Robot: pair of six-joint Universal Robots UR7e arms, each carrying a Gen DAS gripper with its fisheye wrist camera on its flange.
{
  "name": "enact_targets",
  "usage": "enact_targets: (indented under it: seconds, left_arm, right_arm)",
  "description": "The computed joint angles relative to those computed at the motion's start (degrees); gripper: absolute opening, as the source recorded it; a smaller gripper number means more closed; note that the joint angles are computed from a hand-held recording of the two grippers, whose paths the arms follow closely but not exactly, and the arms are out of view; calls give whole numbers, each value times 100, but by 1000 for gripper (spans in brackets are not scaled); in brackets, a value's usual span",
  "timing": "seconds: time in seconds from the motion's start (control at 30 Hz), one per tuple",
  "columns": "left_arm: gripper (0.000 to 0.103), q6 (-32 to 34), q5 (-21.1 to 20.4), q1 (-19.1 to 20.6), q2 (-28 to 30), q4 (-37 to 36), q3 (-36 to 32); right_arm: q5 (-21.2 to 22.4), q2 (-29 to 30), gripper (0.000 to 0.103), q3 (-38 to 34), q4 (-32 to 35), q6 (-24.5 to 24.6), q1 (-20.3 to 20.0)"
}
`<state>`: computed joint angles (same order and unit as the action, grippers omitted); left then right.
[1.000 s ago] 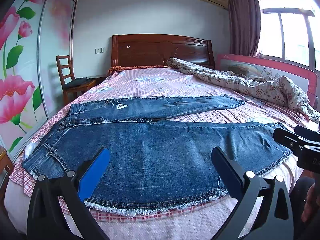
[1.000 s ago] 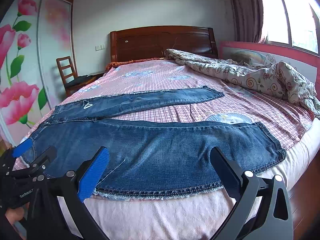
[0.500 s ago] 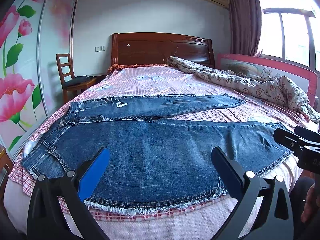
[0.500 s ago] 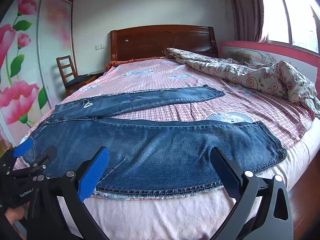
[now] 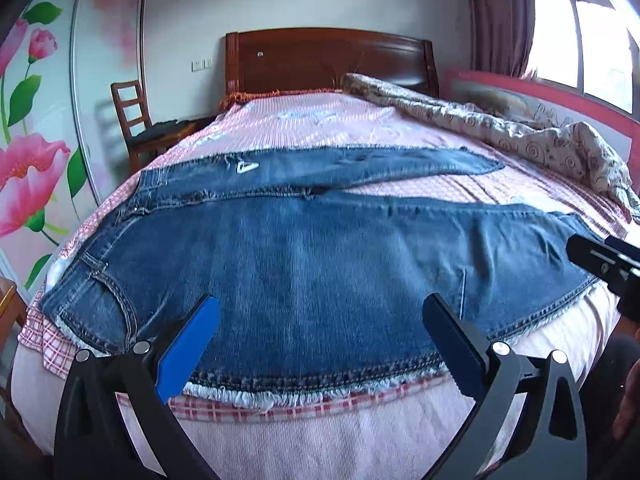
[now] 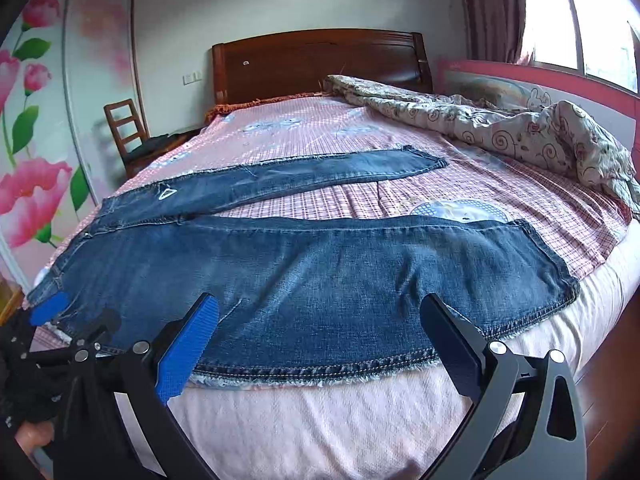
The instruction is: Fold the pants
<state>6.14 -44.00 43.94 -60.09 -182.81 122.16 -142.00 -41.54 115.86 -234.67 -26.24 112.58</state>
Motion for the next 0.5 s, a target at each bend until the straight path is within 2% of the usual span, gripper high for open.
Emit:
enact_targets:
  seconds: [0.1,0.17,0.3,0.5]
  left_arm:
    - [101,-32,-163,56,77,-384,34]
    - [101,-68,-210,77,75,-469,51]
    - [101,-190,-319,126,77,-547,57]
    - [101,-261,-472,147,68,-628,36]
  right_arm:
    - [42,14,100,8,-79,6,-4]
    - [104,-39,100,38,58,223,-16]
    - [130,-8,100,22,-79,82,-16]
    - [98,-79,100,69,143,298,3]
